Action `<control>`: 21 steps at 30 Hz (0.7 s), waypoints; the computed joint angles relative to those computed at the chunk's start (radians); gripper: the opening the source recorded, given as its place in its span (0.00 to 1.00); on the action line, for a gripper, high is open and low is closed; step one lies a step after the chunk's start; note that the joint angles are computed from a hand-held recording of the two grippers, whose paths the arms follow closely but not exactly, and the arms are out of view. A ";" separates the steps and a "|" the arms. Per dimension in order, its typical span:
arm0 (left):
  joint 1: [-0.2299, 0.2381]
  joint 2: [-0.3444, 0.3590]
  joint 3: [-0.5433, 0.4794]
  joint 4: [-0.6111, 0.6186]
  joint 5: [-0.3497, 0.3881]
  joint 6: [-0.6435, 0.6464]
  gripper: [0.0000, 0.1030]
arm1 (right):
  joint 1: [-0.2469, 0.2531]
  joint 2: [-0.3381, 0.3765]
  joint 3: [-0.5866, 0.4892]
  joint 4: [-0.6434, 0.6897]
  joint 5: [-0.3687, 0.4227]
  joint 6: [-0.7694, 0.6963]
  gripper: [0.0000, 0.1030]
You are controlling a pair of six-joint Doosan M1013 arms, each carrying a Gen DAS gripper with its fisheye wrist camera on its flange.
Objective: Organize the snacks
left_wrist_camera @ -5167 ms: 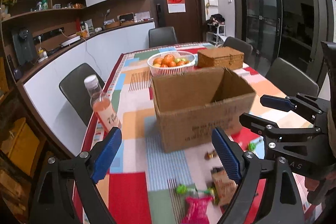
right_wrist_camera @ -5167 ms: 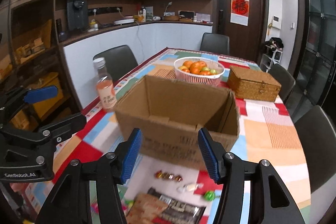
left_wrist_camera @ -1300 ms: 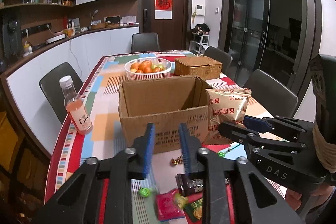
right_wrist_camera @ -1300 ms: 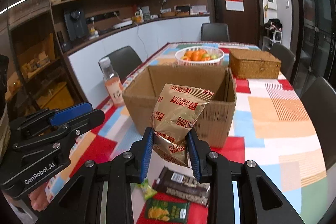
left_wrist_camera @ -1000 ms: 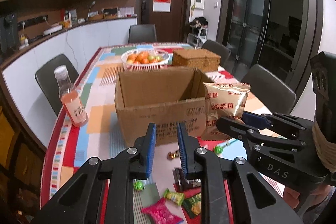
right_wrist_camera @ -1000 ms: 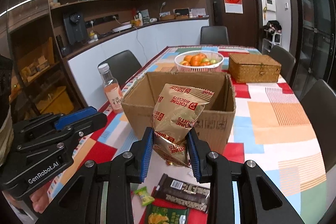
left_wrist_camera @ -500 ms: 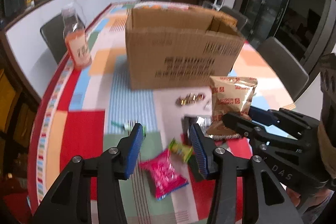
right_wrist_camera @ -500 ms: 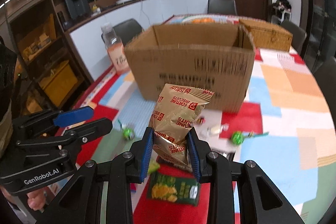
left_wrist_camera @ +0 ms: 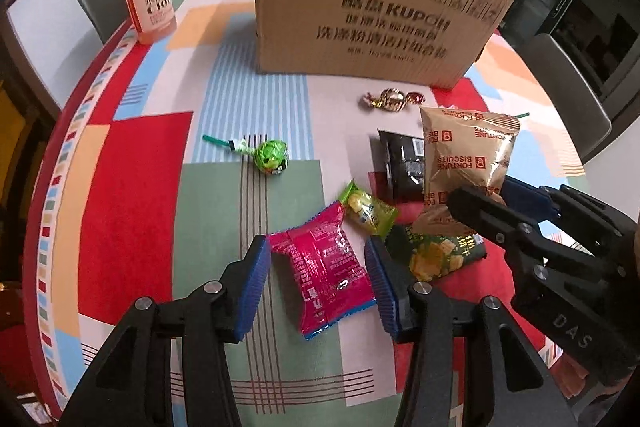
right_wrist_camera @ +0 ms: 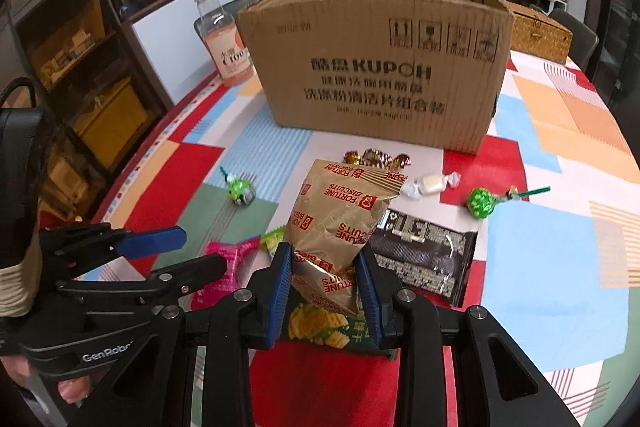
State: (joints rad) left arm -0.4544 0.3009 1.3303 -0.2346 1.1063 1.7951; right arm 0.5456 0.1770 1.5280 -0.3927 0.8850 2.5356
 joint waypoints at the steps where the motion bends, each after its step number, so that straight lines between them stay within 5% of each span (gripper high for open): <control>1: -0.001 0.002 -0.001 0.003 0.003 -0.002 0.48 | 0.000 0.001 0.000 0.004 0.002 -0.003 0.32; 12: -0.010 0.027 0.003 0.031 0.015 -0.022 0.47 | -0.007 0.012 0.000 0.029 0.016 -0.019 0.32; 15: -0.006 0.032 0.002 0.014 0.025 -0.010 0.37 | -0.009 0.015 -0.002 0.038 0.018 -0.028 0.32; 21: -0.002 0.024 0.008 0.001 0.007 0.005 0.36 | -0.008 0.016 -0.004 0.038 0.018 -0.030 0.32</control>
State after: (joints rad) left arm -0.4566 0.3245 1.3379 -0.2337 1.1132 1.7997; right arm 0.5375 0.1935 1.5239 -0.3551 0.9031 2.5052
